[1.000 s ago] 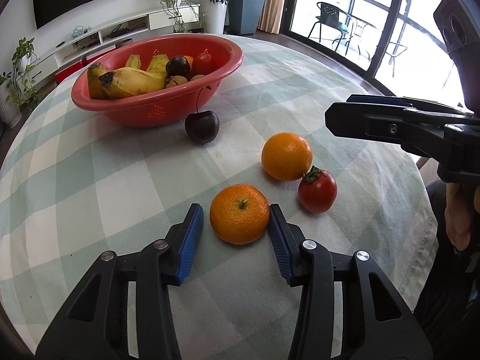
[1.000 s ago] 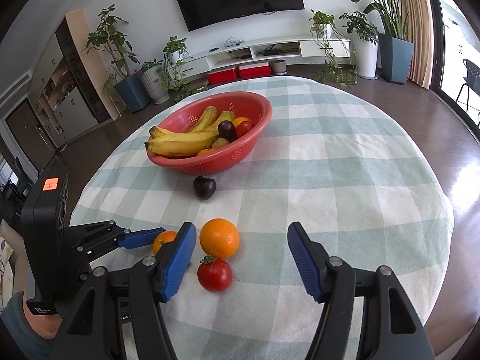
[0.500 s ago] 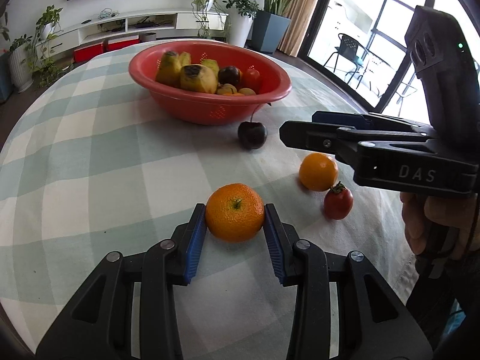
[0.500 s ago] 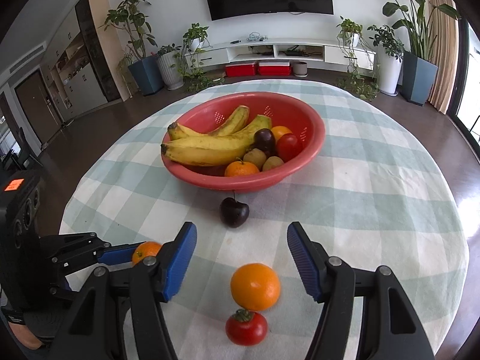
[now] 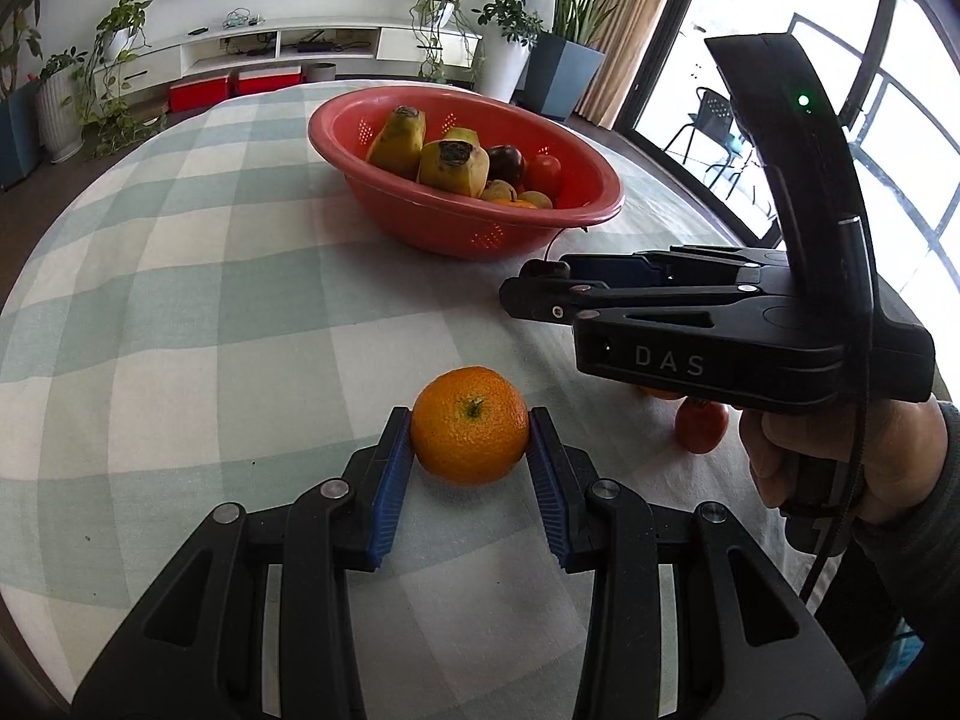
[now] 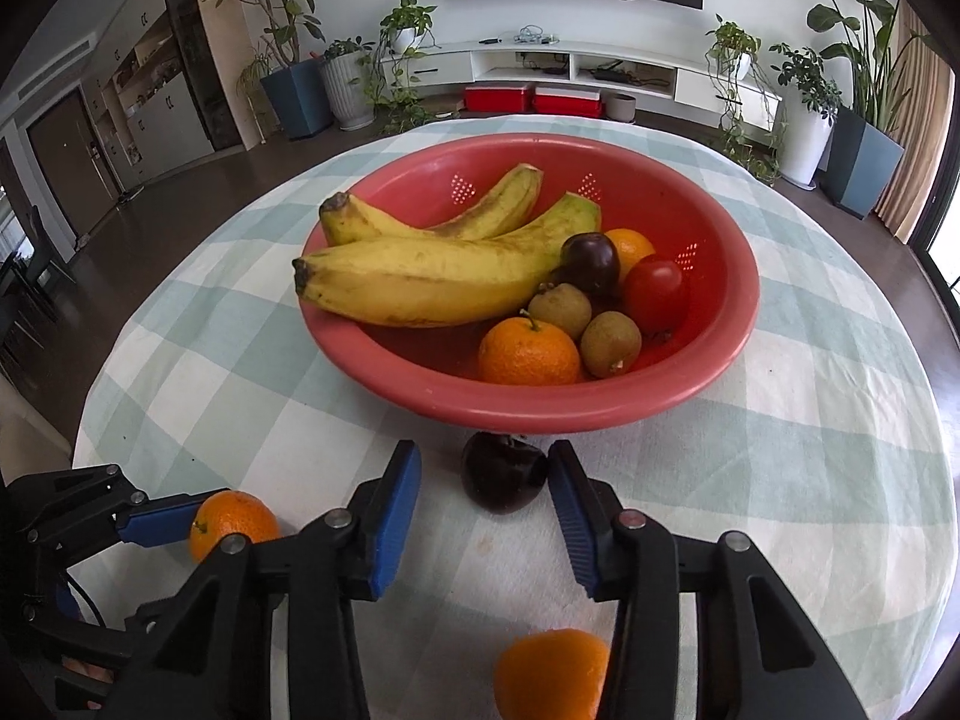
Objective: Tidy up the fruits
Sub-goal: 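Lift the tangerine with the left tool while the right tool grasps a dark plum, then carry the tangerine and plum over the red bowl with both tools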
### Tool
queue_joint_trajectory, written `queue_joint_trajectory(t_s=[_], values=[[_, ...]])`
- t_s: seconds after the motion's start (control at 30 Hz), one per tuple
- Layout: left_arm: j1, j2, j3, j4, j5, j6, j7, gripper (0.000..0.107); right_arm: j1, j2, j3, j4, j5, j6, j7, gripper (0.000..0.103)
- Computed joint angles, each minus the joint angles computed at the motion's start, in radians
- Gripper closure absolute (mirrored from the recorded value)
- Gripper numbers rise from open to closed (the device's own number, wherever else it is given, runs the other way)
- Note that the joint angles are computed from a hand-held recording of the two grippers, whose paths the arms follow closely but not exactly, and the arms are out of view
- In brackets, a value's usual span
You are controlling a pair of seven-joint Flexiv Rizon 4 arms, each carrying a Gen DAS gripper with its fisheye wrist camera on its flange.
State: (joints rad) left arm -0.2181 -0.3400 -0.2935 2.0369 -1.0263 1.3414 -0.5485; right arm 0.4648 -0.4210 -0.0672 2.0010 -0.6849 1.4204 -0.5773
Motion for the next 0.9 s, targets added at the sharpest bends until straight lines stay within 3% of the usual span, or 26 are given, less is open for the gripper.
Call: queue_joint_trajectory(t_s=[0.2, 0.47, 0.63, 0.77, 0.9], values=[[-0.003, -0.001, 0.002, -0.001, 0.001, 0.000, -0.003, 0.071, 0.012, 0.009, -0.026, 0.018, -0.039, -0.001, 0.034, 0.071], [0.001, -0.003, -0.005, -0.003, -0.006, 0.003, -0.001, 0.071, 0.009, 0.038, -0.026, 0.059, -0.064, 0.030, 0.078, 0.071], [0.000, -0.008, -0.007, -0.006, -0.015, 0.011, 0.005, 0.071, 0.033, 0.089, -0.071, 0.121, -0.140, 0.091, 0.159, 0.071], [0.004, -0.002, -0.021, 0.000, -0.056, 0.029, 0.035, 0.071, 0.058, 0.143, -0.146, 0.176, -0.275, 0.161, 0.289, 0.071], [-0.006, 0.020, -0.031, 0.006, -0.138, 0.050, 0.097, 0.071, 0.070, 0.201, -0.250, 0.206, -0.516, 0.223, 0.494, 0.071]])
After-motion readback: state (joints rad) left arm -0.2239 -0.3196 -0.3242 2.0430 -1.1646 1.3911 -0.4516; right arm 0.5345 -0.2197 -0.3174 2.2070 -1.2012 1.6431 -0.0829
